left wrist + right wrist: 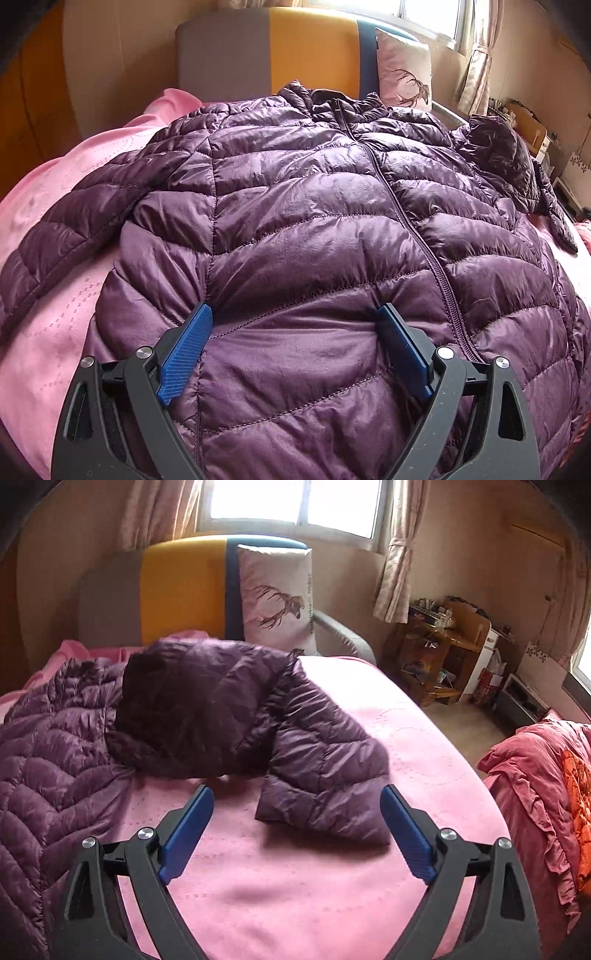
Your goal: Fold large clothes
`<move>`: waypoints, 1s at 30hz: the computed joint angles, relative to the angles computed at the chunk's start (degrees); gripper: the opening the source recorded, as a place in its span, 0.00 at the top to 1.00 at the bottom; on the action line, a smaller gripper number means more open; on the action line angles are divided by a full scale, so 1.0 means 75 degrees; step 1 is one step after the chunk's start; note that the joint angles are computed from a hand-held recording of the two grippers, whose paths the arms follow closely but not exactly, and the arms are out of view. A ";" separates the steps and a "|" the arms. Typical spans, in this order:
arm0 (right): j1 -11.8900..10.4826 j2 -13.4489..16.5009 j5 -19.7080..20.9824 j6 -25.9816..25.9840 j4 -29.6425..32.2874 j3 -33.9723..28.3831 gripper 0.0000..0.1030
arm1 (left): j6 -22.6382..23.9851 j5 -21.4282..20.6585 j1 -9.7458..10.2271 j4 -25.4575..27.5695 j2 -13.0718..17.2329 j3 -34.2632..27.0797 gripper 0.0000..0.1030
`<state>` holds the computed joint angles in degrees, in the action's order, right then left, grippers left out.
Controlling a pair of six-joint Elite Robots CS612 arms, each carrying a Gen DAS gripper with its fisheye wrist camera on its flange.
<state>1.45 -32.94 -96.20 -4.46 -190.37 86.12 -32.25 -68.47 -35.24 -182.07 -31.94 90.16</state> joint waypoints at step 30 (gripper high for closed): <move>-0.1087 -0.0310 -0.1898 0.2550 0.2469 -0.0664 0.94 | -0.0009 -0.0021 0.0015 0.0093 0.0027 -0.0057 0.11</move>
<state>-6.70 -35.26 -110.43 14.66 -171.85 81.14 -32.32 -68.62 -35.13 -181.37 -31.74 89.73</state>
